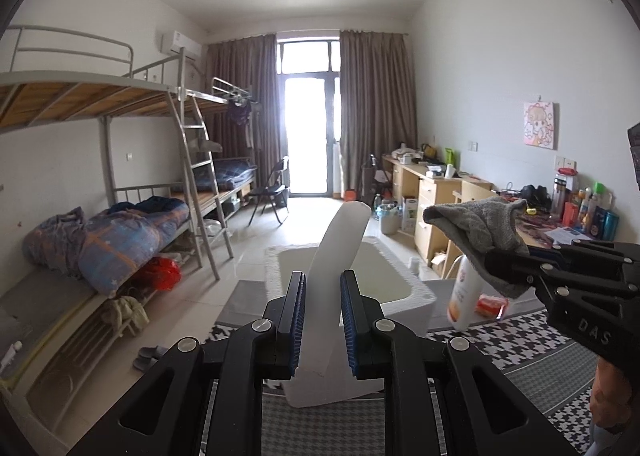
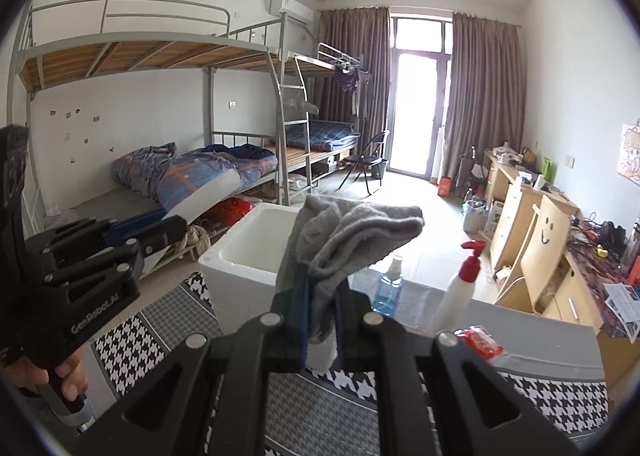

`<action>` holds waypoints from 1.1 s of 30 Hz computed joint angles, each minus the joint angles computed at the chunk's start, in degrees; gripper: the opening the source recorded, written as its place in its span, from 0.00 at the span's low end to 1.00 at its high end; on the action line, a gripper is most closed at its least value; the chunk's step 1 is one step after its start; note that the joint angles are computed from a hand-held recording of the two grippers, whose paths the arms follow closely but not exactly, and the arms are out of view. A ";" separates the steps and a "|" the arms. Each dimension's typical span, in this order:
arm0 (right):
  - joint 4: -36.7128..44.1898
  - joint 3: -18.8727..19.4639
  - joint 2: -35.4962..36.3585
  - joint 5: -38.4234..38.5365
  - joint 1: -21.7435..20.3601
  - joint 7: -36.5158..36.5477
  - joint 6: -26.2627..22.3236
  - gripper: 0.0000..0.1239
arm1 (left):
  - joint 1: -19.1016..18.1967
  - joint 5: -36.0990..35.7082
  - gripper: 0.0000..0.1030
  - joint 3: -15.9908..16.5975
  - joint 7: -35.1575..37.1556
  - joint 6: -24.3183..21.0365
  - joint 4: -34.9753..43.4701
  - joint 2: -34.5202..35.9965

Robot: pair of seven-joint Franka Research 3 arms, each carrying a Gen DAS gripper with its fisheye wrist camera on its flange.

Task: Organize soft objects
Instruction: 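Open the right gripper to drop the grey cloth into the box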

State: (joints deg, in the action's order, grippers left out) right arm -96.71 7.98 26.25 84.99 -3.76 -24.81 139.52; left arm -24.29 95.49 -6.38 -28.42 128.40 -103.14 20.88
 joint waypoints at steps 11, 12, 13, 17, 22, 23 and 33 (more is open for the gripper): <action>4.66 1.14 3.43 -6.00 2.02 6.71 3.04 0.11 | 0.77 -1.30 0.18 -0.36 -2.60 -1.92 -3.42 -1.62; 5.15 1.31 3.86 -6.65 2.27 7.53 3.83 0.11 | 0.85 -1.58 0.18 -0.45 -2.73 -2.06 -3.59 -1.62; 5.84 1.39 4.44 -7.84 2.53 8.92 4.13 0.11 | 0.91 -1.93 0.18 -0.57 -2.75 -2.13 -3.49 -1.54; 8.50 2.24 6.50 -11.55 2.75 13.06 5.28 0.11 | 1.36 -2.31 0.18 -0.62 -3.84 -1.80 -4.54 -1.91; 11.21 3.20 8.60 -16.23 2.67 17.68 5.52 0.11 | 2.07 -2.75 0.18 -0.62 -4.66 -1.50 -5.87 -2.52; 11.67 3.43 8.91 -17.12 2.85 18.44 5.84 0.11 | 2.14 -2.86 0.18 -0.68 -4.77 -1.64 -6.11 -2.59; 19.12 4.29 14.73 -29.26 5.04 29.60 6.35 0.11 | 3.09 -3.64 0.18 -0.90 -4.87 -1.10 -7.03 -2.97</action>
